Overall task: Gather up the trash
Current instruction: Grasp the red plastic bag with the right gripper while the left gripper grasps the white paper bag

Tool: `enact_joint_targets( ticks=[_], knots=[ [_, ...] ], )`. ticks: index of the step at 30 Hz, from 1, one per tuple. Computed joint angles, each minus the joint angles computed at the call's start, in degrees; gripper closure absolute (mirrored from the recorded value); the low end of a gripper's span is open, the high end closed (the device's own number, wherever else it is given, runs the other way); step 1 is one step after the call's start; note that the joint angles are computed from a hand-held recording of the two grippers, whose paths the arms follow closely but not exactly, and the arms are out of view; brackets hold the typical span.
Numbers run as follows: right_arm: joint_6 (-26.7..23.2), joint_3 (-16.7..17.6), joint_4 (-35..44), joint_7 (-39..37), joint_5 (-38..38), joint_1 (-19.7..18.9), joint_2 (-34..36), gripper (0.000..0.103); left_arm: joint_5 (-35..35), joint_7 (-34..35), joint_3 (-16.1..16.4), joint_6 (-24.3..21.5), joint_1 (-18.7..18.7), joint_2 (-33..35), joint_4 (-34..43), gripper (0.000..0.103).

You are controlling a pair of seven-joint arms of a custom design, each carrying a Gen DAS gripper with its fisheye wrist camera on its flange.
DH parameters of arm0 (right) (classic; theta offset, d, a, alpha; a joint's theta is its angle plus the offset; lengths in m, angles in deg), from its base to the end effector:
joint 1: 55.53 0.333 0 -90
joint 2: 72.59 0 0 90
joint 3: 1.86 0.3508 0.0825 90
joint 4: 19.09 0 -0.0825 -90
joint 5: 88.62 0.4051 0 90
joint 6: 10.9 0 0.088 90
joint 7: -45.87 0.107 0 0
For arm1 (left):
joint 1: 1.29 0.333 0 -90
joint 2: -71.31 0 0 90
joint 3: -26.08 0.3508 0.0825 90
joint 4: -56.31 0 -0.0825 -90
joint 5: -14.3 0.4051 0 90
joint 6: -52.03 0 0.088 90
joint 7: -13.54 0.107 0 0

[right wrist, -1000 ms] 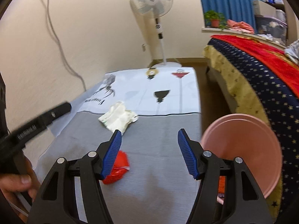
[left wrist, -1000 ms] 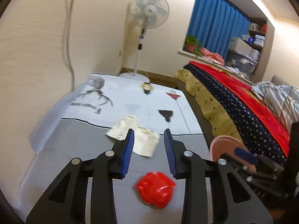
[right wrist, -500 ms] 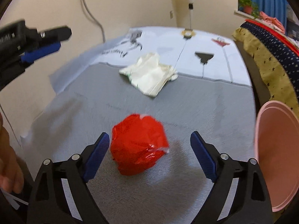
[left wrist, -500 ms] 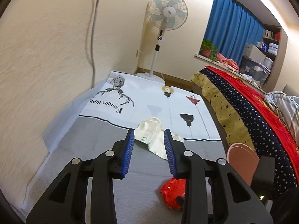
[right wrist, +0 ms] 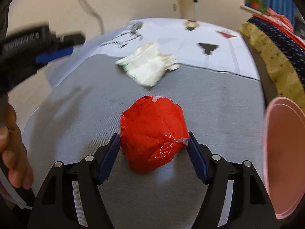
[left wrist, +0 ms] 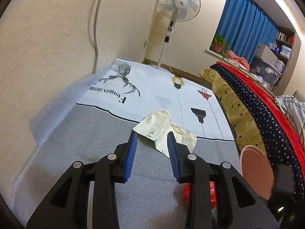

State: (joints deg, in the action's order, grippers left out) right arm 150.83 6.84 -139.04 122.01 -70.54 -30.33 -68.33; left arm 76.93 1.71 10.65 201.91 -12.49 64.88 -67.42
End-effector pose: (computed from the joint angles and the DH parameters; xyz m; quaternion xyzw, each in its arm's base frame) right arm 0.5270 0.3331 0.4842 -0.8257 0.4555 -0.1001 0.3172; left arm 0.4963 -0.2764 0.5218 -0.7617 0.4639 -0.3472 0.2899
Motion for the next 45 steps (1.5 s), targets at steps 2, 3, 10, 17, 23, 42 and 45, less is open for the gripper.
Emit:
enact_joint_targets(
  ticks=[2,3,10,17,23,42,45],
  knots=[
    [1.2,-0.7,-0.2,2.1,-0.3,-0.4,-0.3,0.034,-0.4,-0.1,0.2,0.6,0.1,1.4,0.7,0.07],
    [1.9,-1.1,-0.4,3.8,-1.1,-0.5,-0.5,0.034,-0.4,-0.1,0.4,0.8,0.0,2.0,1.0,0.07],
    [3.7,-1.7,-1.0,7.3,-2.5,-1.8,-0.9,0.034,-0.9,-0.3,2.0,2.0,-0.9,6.7,3.6,0.07],
    [3.3,-1.6,0.5,6.3,-1.2,-2.5,0.6,0.034,-3.2,0.4,4.1,4.0,-1.4,10.6,5.7,0.07],
    [2.7,-1.4,1.7,4.5,0.9,-3.1,1.8,0.034,-7.7,3.1,5.7,6.0,-2.1,13.9,7.5,0.07],
    [5.0,-2.0,0.5,5.4,0.6,-3.2,0.1,0.034,-5.9,4.2,6.7,6.9,-3.7,12.5,8.6,0.101],
    [6.9,-2.6,-1.1,8.5,-2.9,-3.1,-1.6,0.034,-4.9,3.9,5.9,6.7,-3.5,10.8,7.8,0.101]
  ],
)
